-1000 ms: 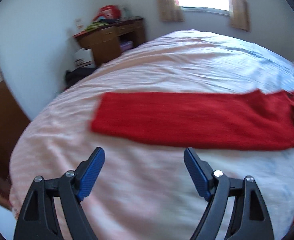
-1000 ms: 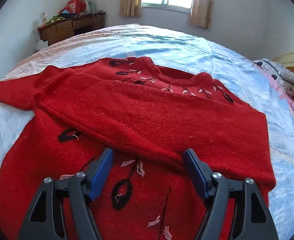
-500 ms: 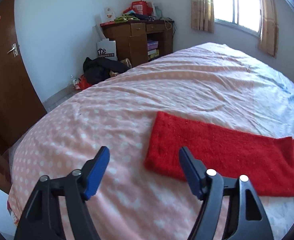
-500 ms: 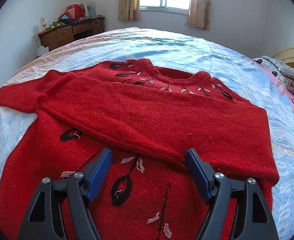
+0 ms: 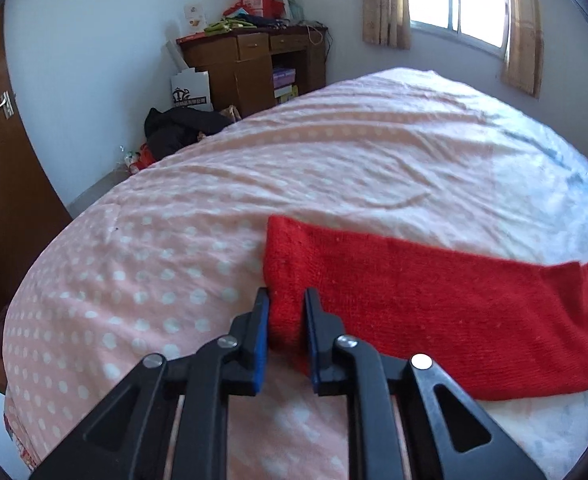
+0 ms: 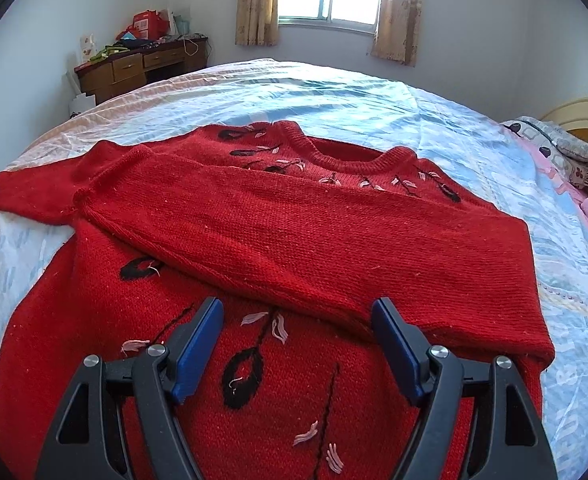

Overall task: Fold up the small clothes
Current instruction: 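Lift the sleeve with the left gripper and carry it across the chest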

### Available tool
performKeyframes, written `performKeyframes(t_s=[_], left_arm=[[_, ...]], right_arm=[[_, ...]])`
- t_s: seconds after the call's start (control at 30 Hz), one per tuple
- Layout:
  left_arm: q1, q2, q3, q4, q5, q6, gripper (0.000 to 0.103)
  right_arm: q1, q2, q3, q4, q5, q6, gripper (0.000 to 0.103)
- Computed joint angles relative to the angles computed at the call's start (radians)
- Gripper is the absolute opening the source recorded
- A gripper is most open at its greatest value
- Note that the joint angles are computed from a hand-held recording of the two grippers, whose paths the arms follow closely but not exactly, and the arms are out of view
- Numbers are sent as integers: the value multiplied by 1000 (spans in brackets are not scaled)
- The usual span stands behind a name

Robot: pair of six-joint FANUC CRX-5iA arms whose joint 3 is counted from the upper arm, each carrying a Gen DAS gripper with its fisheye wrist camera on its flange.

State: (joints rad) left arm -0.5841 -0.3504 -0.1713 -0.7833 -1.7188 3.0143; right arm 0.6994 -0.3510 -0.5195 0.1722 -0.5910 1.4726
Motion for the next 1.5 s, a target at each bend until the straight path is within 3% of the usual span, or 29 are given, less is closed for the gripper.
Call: performKeyframes(t_s=[0.37, 0.6, 0.67, 1.0, 1.17, 1.5], left_arm=[[-145, -12, 112, -126, -35, 33, 17], [-180, -8, 185, -151, 0, 44, 17], [-213, 2, 216, -187, -21, 37, 17], [-280, 25, 285, -264, -61, 38, 17], [-288, 71, 351, -281, -31, 12, 16], [-296, 239, 576, -337, 63, -147, 17]], right_arm=[[4, -1, -9, 20, 8, -17, 78], [-45, 17, 85, -149, -96, 150, 78], [-63, 4, 96, -182, -123, 167, 78], [-264, -59, 208, -456, -281, 299, 78], [-342, -97, 209, -525, -303, 340, 78], [-493, -141, 204, -634, -381, 472, 78]])
